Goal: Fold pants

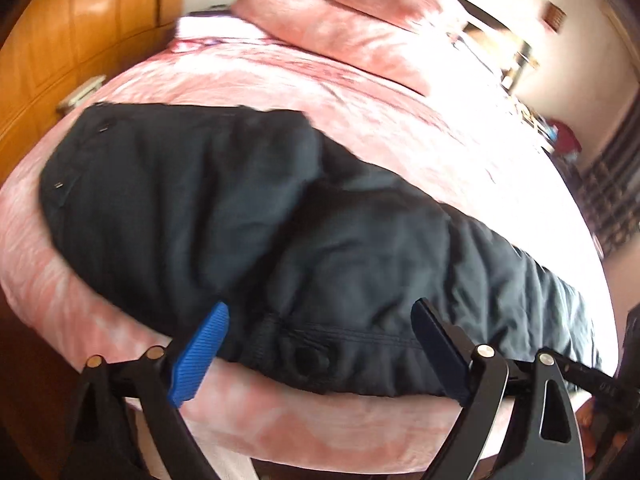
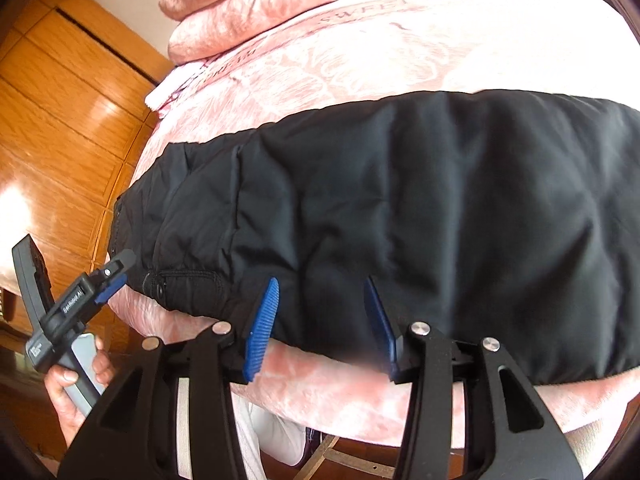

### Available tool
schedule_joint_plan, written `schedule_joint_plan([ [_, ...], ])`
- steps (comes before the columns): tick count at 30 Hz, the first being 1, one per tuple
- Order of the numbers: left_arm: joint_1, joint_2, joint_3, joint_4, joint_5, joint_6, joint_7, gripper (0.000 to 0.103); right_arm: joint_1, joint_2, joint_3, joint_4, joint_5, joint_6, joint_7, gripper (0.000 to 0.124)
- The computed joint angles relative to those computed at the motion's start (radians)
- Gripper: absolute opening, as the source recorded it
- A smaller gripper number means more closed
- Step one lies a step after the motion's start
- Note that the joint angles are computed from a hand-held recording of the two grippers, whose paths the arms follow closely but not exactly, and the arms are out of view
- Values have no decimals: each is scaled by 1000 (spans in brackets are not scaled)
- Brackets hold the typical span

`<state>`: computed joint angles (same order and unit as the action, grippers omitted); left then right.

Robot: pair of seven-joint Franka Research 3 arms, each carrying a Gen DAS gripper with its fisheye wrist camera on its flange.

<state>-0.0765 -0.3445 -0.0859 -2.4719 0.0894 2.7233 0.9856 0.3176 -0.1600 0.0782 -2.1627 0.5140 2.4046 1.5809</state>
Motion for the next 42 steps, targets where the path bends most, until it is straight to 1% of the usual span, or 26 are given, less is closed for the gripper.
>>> schedule_joint_plan([
  [1, -48, 35, 15, 26, -45, 2, 57, 94, -17, -21, 3, -15, -62, -11, 51, 45],
  [2, -80, 65, 22, 51, -84, -3, 103, 94, -33, -43, 5, -35, -114, -11, 90, 47],
  [4, -107, 120, 11, 93, -133, -12, 149, 94, -53, -88, -2, -75, -160, -11, 120, 47],
  [7, -109, 178, -18, 127, -161, -5, 171, 94, -80, -154, -23, -128, -171, -19, 135, 46],
  [8, -103, 198, -28, 143, -151, -24, 167, 94, -92, -175, -26, -144, -183, -24, 143, 46],
  [9, -90, 207, -46, 153, -111, -51, 133, 94, -106, -197, -31, -164, -195, -25, 145, 45],
  [11, -76, 213, -62, 153, -59, -52, 105, 94, -126, -241, -42, -203, -200, -25, 149, 45],
  [13, -73, 212, -70, 156, -36, -61, 95, 94, -137, -282, -68, -240, -165, -34, 138, 45],
  [15, -79, 199, -66, 155, -58, -79, 109, 94, -149, -313, -95, -275, -120, -40, 128, 49],
  [17, -86, 182, -60, 141, -97, -77, 121, 94, -170, -342, -113, -315, -84, -29, 126, 56],
  [19, -93, 190, -61, 147, -119, -73, 124, 94, -188, -349, -116, -339, -62, 8, 131, 56],
  [21, -90, 196, -66, 155, -103, -85, 119, 94, -198, -358, -145, -363, -16, 44, 108, 56],
  [23, -86, 209, -73, 173, -74, -97, 107, 94, -178, -348, -192, -376, 83, 77, 57, 56],
  [25, -85, 216, -82, 180, -44, -102, 91, 94, -169, -325, -217, -372, 166, 92, 18, 56],
  [27, -83, 226, -86, 191, -15, -109, 78, 94, -173, -305, -225, -360, 216, 100, -15, 56],
  [29, -80, 239, -92, 203, 24, -119, 58, 94, -189, -285, -211, -343, 221, 113, -27, 56],
  [30, -79, 245, -95, 208, 46, -123, 49, 94, -197, -274, -205, -332, 218, 113, -25, 52],
  [31, -79, 251, -97, 213, 65, -129, 43, 95, -200, -264, -200, -322, 218, 116, -29, 45],
  [32, -80, 255, -98, 217, 77, -134, 42, 95, -205, -253, -192, -309, 209, 116, -29, 29],
  [34, -82, 260, -99, 220, 89, -137, 41, 96, -198, -264, -198, -305, 232, 130, -76, 16],
  [36, -83, 259, -98, 217, 89, -133, 43, 98, -190, -272, -192, -300, 243, 152, -117, 15],
  [38, -84, 261, -95, 213, 82, -125, 51, 99, -207, -254, -164, -280, 188, 155, -96, 12],
  [39, -84, 263, -94, 213, 80, -125, 53, 99, -218, -231, -144, -260, 150, 152, -60, 12],
  [40, -84, 265, -95, 215, 80, -125, 54, 99, -227, -213, -137, -247, 120, 136, -30, 15],
  [41, -84, 267, -95, 215, 79, -126, 56, 99, -236, -197, -133, -237, 98, 117, 8, 25],
  [42, -84, 269, -93, 218, 76, -127, 61, 99, -235, -186, -139, -236, 103, 101, 25, 31],
])
